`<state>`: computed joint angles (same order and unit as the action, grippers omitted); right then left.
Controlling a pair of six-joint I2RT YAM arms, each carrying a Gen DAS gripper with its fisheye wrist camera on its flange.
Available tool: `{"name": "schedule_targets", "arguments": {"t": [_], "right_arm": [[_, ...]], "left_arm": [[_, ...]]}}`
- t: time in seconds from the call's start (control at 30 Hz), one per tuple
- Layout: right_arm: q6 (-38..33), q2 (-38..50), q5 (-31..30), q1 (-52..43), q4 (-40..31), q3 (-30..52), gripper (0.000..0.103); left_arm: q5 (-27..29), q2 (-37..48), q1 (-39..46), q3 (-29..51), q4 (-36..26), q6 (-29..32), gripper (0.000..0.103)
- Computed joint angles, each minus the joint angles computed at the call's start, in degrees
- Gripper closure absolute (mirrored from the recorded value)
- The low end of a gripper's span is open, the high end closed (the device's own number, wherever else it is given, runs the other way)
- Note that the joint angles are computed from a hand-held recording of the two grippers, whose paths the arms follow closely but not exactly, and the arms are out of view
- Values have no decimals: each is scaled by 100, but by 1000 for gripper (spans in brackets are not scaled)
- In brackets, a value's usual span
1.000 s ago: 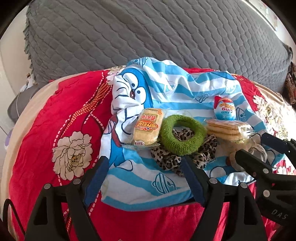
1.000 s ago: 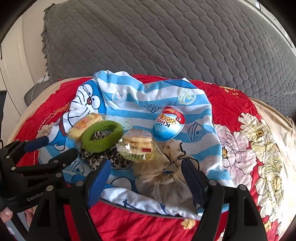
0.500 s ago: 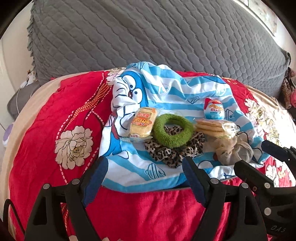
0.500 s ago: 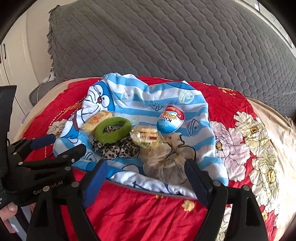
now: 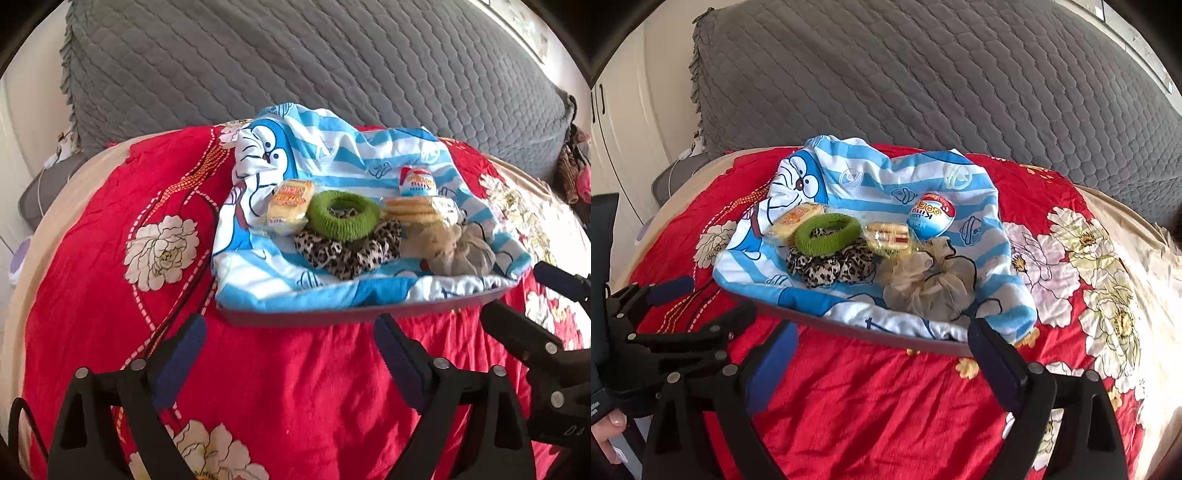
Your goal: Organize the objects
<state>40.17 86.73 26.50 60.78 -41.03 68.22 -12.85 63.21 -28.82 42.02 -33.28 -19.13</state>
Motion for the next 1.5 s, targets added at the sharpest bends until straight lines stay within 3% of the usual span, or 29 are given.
{"name": "schedule_targets", "arguments": {"t": [0.23, 1.07, 1.5], "right_arm": [[343, -234, 135, 201, -202, -104, 2], [1709, -1066, 700, 1170, -1206, -522, 2], [2209, -1085, 919, 1709, -1640, -464, 1]], "left_arm": [[-32, -430, -192, -166, -289, -159, 5], [-442, -1693, -1019, -146, -1516, -803, 4], [-849, -2130, -1681, -193, -2061, -1345, 4]]}}
